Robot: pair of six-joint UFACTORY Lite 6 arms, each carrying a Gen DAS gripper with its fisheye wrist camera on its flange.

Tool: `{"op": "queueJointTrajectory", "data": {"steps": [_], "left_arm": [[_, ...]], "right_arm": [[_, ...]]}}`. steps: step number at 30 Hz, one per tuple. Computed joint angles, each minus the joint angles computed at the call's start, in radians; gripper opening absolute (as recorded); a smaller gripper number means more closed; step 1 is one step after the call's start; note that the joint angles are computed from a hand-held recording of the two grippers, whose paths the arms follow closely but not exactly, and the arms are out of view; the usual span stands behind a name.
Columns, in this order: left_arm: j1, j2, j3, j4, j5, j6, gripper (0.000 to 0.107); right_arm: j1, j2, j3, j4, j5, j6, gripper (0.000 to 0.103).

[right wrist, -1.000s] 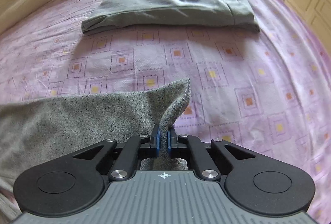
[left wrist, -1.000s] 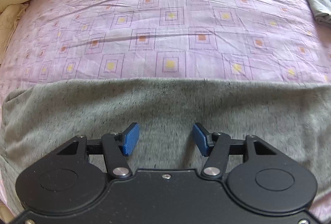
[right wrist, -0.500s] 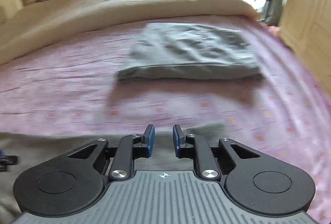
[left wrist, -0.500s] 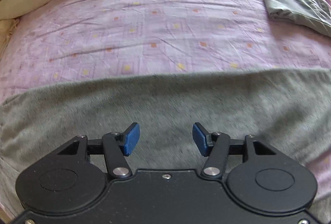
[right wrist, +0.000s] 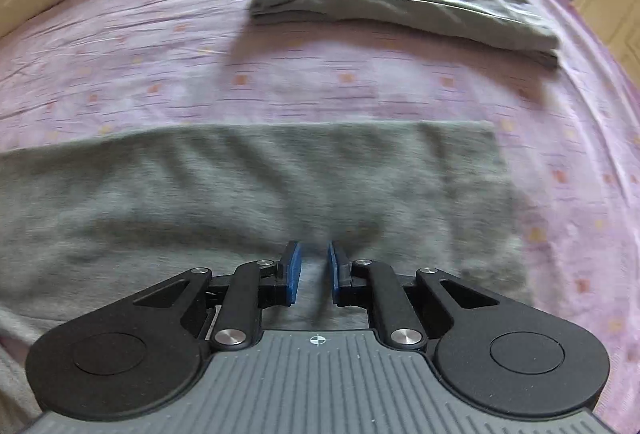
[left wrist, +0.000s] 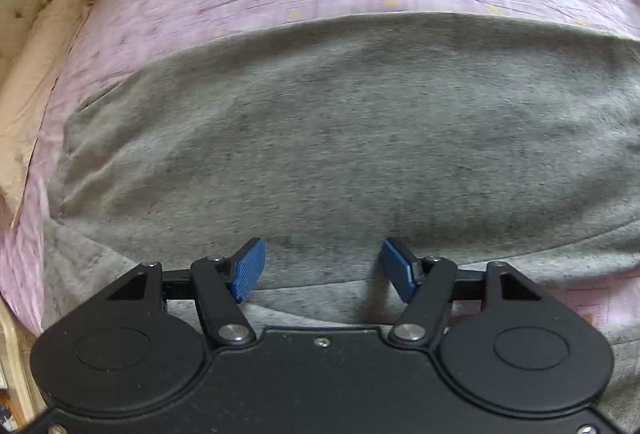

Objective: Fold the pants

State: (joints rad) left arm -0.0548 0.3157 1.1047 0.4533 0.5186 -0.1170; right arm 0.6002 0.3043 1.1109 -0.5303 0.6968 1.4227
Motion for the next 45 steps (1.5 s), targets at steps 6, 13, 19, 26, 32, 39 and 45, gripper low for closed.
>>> {"op": "queueJointTrajectory", "data": {"steps": [6, 13, 19, 26, 32, 39, 45], "left_arm": [[0.082, -0.272, -0.192, -0.312, -0.036, 0.451, 0.064], [0.124, -0.572, -0.504, -0.623, 0.066, 1.005, 0.064], [0.138, -0.608, -0.631, -0.551, -0.028, 1.085, 0.064], [0.315, -0.548, -0.628, -0.625, -0.103, 1.314, 0.087], [0.353, -0.542, -0.634, -0.689, -0.109, 1.388, 0.09], [0.406, -0.707, -0.768, -0.867, -0.138, 1.648, 0.095], [0.384, -0.731, -0.77, -0.775, -0.128, 1.512, 0.095]], "right_arm": [[0.275, -0.256, -0.133, -0.095, 0.097, 0.249, 0.015], [0.571, 0.048, 0.199, 0.009, 0.044, 0.355, 0.015], [0.619, 0.196, 0.318, 0.167, 0.178, 0.268, 0.014], [0.676, 0.038, 0.073, 0.191, 0.381, 0.475, 0.014], [0.894, -0.044, 0.101, 0.126, 0.597, 0.977, 0.017], [1.153, 0.136, 0.292, 0.181, 0.66, 1.523, 0.032], [1.211, 0.154, 0.251, 0.16, 0.595, 1.71, 0.032]]}}
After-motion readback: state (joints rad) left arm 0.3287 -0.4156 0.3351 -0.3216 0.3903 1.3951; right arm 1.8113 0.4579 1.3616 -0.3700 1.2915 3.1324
